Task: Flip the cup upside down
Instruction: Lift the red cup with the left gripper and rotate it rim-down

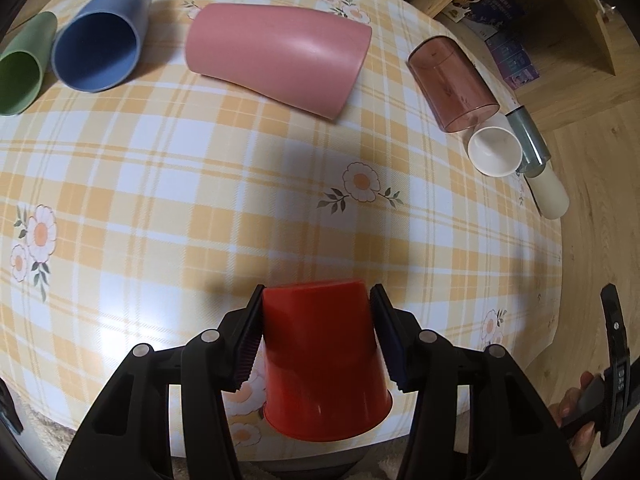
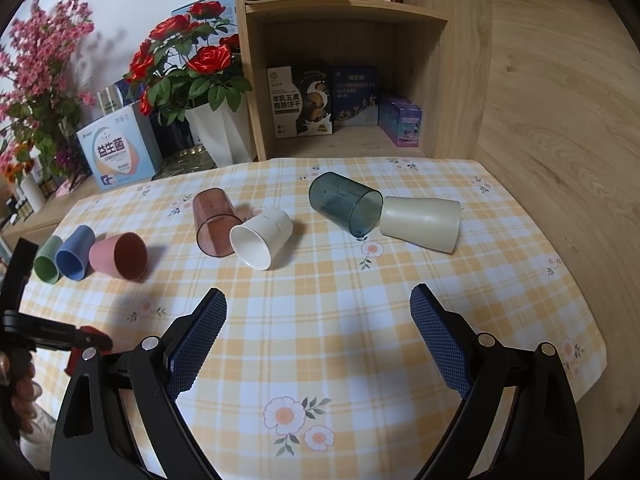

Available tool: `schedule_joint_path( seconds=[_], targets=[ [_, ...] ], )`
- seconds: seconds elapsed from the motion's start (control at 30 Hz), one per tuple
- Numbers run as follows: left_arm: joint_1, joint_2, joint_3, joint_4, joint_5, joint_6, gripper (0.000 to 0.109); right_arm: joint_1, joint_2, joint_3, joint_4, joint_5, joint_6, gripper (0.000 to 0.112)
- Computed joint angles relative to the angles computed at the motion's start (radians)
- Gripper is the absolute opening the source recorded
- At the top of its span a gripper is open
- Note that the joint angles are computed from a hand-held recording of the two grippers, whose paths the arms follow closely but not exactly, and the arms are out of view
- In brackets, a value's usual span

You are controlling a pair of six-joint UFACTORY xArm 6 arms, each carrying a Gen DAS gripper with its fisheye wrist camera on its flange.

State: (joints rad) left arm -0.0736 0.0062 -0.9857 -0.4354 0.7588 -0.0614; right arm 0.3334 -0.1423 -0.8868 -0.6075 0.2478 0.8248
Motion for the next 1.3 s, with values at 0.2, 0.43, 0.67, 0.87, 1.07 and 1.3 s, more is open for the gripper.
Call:
schedule_joint_path(
  seconds=[0.2, 0.43, 0.67, 0.87, 1.07, 1.3],
  targets=[
    [0.021, -0.039, 0.035, -0.013, 0.004, 0.007, 0.050, 0.010, -0.003, -0.001, 0.008, 0.006, -0.009, 0.090],
    [0.018, -0.083, 0.081, 0.076, -0.109, -0.008, 0.050, 0.014, -0.004, -0.002, 0.006, 0.009, -0.010, 0.090],
    [0.017, -0.077, 0.155, 0.265, -0.409, -0.083, 0.050, 0.018, -0.005, 0.001, 0.026, 0.013, -0.038, 0.090],
    [0.036, -0.033, 0.165, 0.395, -0.596, -0.201, 0.050, 0.021, 0.003, -0.007, 0.026, 0.027, -0.045, 0.090],
    [0.067, 0.012, 0.159, 0.607, -0.689, -0.352, 0.050, 0.030, 0.015, -0.014, 0.054, 0.034, -0.070, 0.090],
    [0.083, 0.020, 0.171, 0.654, -0.704, -0.390, 0.050, 0.027, 0.015, -0.013, 0.060, 0.037, -0.059, 0.090]
  ],
)
